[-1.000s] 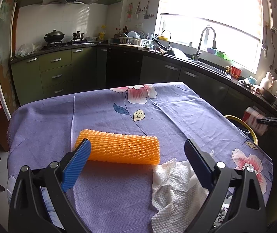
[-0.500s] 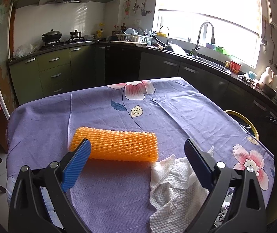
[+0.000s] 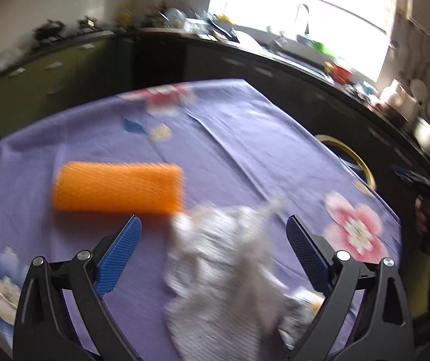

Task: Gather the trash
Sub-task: 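Grasp the white tissue with the left tool and lift, then carry the tissue over the bin and open the left tool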

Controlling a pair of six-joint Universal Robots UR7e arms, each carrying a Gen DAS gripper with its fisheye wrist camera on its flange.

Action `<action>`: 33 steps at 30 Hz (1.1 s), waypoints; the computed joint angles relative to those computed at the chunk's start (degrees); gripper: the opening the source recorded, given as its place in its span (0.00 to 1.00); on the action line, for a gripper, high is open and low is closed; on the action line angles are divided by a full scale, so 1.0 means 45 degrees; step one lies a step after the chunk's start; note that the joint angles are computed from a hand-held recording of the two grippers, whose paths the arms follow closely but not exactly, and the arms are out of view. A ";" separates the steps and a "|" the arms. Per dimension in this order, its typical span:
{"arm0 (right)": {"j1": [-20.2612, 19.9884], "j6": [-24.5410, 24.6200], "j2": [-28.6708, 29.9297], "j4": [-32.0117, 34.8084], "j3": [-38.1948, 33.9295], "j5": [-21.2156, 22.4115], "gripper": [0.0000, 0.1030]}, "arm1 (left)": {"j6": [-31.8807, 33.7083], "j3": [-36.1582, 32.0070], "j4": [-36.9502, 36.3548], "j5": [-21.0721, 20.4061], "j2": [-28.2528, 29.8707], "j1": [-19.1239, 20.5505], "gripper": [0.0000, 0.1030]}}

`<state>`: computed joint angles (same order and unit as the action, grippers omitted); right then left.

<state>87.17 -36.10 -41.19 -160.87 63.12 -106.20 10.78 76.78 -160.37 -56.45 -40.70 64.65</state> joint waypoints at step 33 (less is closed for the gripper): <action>-0.0093 0.0147 -0.0287 0.0140 0.0592 0.0811 0.78 | -0.0244 0.0450 0.0384 0.2482 -0.0742 -0.1311 0.02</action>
